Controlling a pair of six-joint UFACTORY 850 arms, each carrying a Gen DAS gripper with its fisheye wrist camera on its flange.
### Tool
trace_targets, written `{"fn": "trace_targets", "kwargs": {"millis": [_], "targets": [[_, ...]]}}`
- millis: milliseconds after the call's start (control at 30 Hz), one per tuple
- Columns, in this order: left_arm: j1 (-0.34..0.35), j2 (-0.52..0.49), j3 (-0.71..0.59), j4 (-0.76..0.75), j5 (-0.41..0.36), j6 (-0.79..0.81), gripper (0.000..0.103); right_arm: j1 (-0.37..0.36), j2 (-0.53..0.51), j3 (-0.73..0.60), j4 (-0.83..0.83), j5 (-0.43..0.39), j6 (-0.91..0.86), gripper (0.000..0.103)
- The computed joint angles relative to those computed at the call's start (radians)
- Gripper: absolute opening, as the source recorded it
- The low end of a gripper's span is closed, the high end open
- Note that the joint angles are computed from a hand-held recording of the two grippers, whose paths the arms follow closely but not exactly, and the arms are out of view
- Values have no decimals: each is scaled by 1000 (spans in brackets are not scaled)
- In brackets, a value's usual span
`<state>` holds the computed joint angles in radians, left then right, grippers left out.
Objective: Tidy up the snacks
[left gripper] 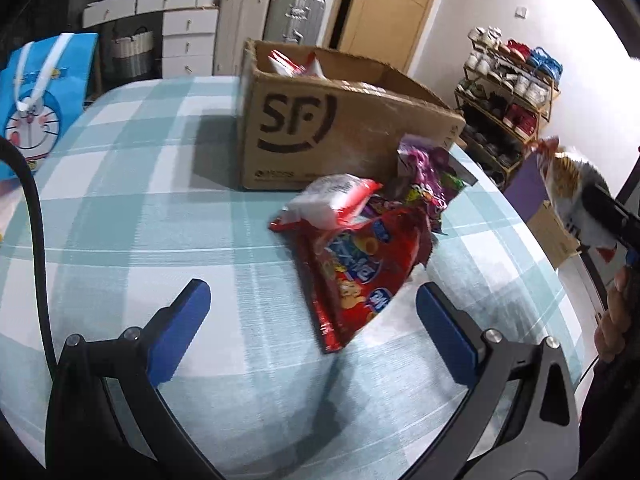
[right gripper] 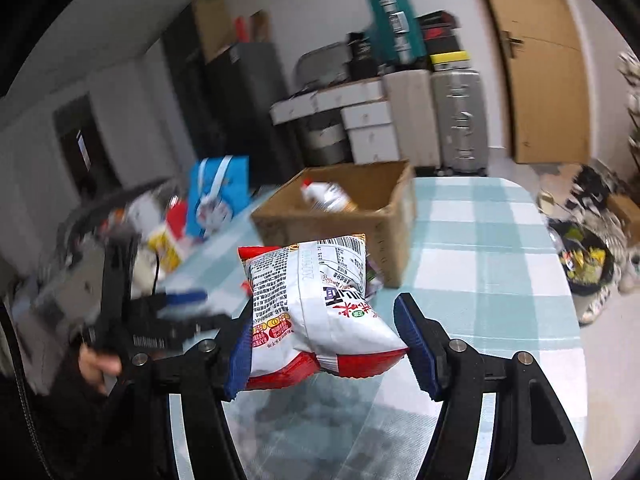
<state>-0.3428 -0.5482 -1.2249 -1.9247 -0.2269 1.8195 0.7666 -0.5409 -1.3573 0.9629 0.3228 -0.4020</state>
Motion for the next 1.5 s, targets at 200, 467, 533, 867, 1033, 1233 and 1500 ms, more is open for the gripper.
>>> {"fn": "trace_targets", "kwargs": {"millis": [200, 467, 533, 867, 1033, 1233, 1500], "targets": [[-31, -66, -87, 344, 20, -350, 103, -12, 9, 12, 18, 14, 19, 66], [-45, -131, -180, 605, -22, -621, 86, -11, 1, 9, 22, 11, 30, 66], [-51, -139, -191, 607, -16, -618, 81, -13, -4, 5, 7, 3, 47, 66], [-62, -115, -144, 396, -31, -379, 31, -17, -23, -9, -15, -9, 58, 66], [-64, -98, -118, 300, -44, -271, 28, -16, -25, -12, -30, -8, 70, 66], [-66, -81, -95, 225, -58, -196, 24, -14, -28, -17, -25, -6, 64, 66], [-35, -14, 15, 45, -109, 14, 22, -12, -36, -24, -43, -3, 79, 66]]}}
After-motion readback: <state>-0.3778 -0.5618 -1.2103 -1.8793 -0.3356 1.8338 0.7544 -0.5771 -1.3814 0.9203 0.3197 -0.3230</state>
